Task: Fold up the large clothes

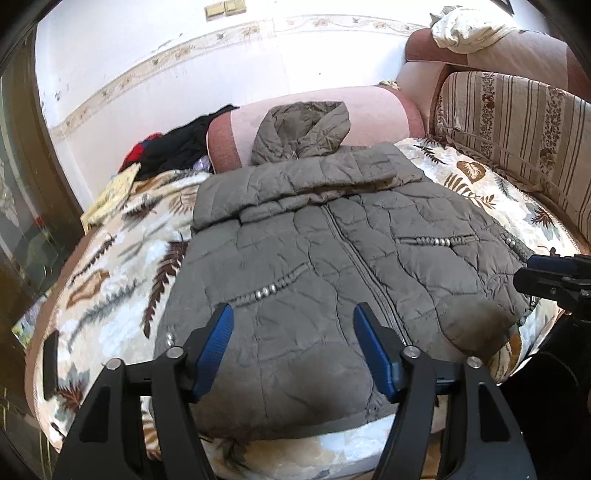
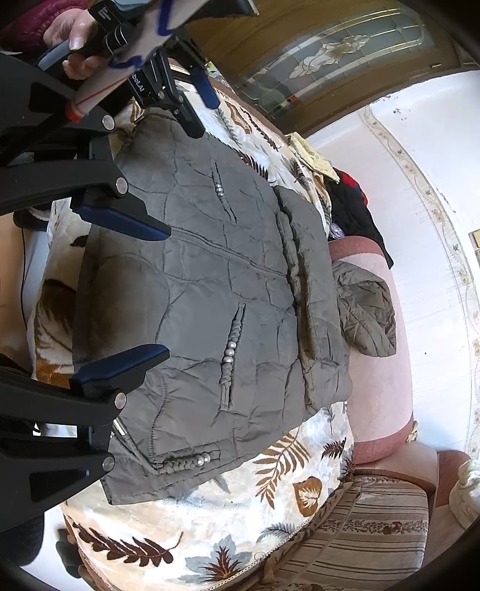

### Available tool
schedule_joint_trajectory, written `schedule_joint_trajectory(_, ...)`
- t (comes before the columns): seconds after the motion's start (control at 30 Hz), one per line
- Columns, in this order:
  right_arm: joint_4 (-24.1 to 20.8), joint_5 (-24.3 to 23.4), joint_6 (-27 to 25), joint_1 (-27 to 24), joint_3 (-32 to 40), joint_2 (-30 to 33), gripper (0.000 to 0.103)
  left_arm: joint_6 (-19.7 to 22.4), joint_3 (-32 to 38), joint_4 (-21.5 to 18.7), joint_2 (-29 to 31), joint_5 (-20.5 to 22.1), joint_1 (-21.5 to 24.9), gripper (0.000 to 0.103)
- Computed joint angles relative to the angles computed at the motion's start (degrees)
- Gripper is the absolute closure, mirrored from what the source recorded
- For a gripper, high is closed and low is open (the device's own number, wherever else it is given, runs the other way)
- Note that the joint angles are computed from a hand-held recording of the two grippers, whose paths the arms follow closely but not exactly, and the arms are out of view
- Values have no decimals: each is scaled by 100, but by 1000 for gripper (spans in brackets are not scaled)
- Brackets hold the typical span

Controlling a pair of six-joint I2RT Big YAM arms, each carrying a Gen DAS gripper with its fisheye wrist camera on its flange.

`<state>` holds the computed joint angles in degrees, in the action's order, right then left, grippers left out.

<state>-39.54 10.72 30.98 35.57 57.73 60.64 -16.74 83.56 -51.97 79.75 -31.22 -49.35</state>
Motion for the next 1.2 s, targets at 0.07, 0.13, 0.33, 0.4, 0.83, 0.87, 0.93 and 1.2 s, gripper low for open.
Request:
schedule_joint_trajectory(0.07, -19, -29, -54, -51, 78, 53, 40, 100, 97, 58, 52, -4, 37, 31)
schedule_joint_trajectory(0.13, -49, -40, -132, -95, 209, 148, 40, 175, 214, 87, 136, 13, 104, 31)
schedule_joint_trajectory(0.33, -36, -103, -387, -338, 604, 464, 39, 428, 805, 109, 566, 129, 407, 31)
schedule_joint_trajectory(0.4, 8, -151, -441, -447, 715, 569, 37, 472, 1063, 102, 746, 190, 527, 31)
schedule_joint_trajectory(0.83, 106, -605, -601, -1101, 1380, 1529, 36, 292, 2838, -290, 2092, 635, 1159, 31)
schedule_joint_trajectory(0.87, 103, -646, -594, -1113, 1387, 1564, 36, 265, 2944, -310, 2185, 662, 1193, 31)
schedule_joint_trajectory(0.93, 64, -729, -569, -1115, 1441, 1685, 36, 213, 3127, -332, 2368, 713, 1267, 31)
schedule_joint_trajectory(1.2, 29, -957, -486, -1163, 1514, 1910, 36, -82, 3319, -472, 2724, 828, 1555, 31)
